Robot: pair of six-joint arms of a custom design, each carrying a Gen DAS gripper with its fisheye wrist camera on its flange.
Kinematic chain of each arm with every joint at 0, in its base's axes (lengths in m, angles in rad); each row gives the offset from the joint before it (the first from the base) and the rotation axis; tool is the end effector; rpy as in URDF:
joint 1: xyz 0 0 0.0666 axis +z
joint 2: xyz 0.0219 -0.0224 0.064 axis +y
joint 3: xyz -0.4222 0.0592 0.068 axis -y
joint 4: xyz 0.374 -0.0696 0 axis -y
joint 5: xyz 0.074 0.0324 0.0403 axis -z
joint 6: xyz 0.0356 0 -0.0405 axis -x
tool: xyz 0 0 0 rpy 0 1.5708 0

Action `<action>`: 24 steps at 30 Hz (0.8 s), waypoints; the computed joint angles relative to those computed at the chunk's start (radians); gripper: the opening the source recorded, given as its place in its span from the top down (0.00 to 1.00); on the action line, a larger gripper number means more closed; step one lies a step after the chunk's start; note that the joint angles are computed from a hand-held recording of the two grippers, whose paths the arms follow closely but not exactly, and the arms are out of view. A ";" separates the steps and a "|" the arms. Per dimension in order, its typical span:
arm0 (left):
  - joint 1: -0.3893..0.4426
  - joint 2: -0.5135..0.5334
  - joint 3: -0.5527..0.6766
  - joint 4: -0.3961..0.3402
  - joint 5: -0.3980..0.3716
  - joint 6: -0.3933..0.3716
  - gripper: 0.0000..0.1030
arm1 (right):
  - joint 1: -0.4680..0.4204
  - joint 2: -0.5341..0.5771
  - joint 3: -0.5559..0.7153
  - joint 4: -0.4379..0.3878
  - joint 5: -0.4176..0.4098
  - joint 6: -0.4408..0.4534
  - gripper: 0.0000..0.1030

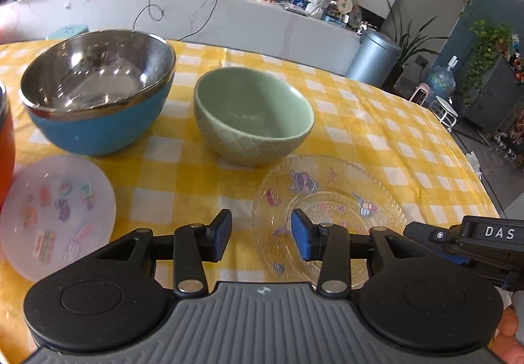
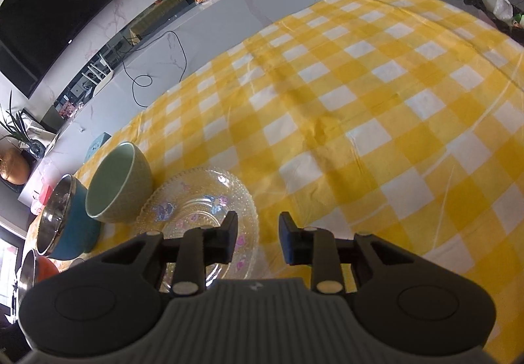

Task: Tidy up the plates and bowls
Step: 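Lift the glass plate and carry it over the 'Fruity' plate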

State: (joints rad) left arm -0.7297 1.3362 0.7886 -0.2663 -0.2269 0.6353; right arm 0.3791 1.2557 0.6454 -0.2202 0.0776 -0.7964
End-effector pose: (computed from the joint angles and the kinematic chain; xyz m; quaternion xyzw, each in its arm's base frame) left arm 0.2911 -0.2501 0.2832 0.0018 0.9242 -0.1499 0.3512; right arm 0.3132 0.1214 0.2578 0.2067 0.9085 0.1703 0.3209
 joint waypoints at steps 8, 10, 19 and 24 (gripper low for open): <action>0.019 0.010 -0.006 0.045 0.018 -0.029 0.69 | -0.002 0.023 -0.003 0.019 -0.017 0.002 0.86; 0.018 0.013 -0.007 0.050 0.017 -0.034 0.74 | -0.009 0.027 -0.008 0.034 -0.046 -0.009 0.91; 0.022 -0.004 -0.004 0.025 0.035 -0.028 0.85 | 0.002 0.015 -0.011 0.022 -0.049 -0.035 0.93; 0.012 -0.044 -0.023 0.000 0.016 -0.014 0.86 | -0.007 -0.001 -0.016 0.006 -0.093 -0.048 0.93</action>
